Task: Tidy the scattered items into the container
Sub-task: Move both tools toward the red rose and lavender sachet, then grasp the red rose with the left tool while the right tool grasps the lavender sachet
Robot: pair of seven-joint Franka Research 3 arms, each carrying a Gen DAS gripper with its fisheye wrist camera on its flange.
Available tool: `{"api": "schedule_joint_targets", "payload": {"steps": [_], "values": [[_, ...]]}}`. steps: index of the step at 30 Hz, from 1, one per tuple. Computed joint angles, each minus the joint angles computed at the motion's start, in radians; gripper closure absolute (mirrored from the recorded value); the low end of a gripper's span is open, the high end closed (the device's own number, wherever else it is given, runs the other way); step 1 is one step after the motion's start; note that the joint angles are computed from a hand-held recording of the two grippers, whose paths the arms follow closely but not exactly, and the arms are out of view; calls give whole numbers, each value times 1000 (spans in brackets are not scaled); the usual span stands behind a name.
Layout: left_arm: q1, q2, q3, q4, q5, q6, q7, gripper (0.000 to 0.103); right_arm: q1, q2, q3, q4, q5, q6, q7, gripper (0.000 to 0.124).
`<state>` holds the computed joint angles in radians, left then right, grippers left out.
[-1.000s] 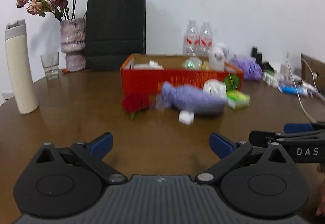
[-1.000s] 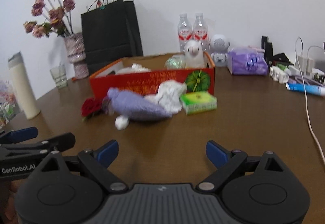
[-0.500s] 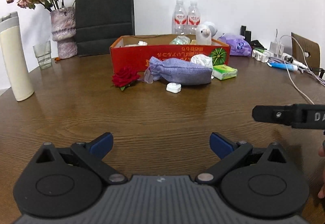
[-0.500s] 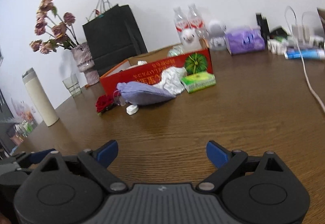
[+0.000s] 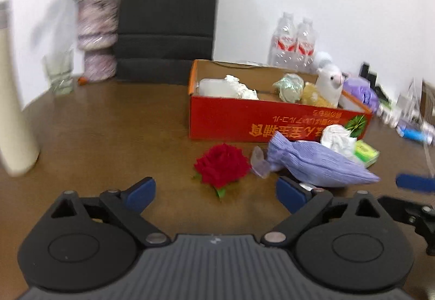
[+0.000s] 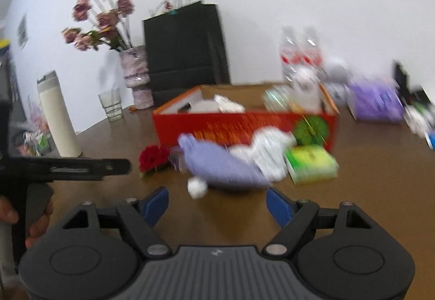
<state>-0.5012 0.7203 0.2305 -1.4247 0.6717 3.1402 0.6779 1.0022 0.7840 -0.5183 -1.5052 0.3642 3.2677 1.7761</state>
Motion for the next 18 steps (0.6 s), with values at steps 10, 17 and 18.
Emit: {"api": "schedule_joint_targets", "payload": {"steps": [10, 17, 18], "values": [[182, 215, -276, 320, -194, -174, 277, 24, -134, 293, -42, 528, -179, -330, 62, 87], [178, 208, -266, 288, -250, -117, 320, 48, -169, 238, 42, 426, -190, -181, 169, 106], [171, 204, -253, 280, -254, -105, 307, 54, -170, 221, 51, 393, -187, -144, 191, 108]]}}
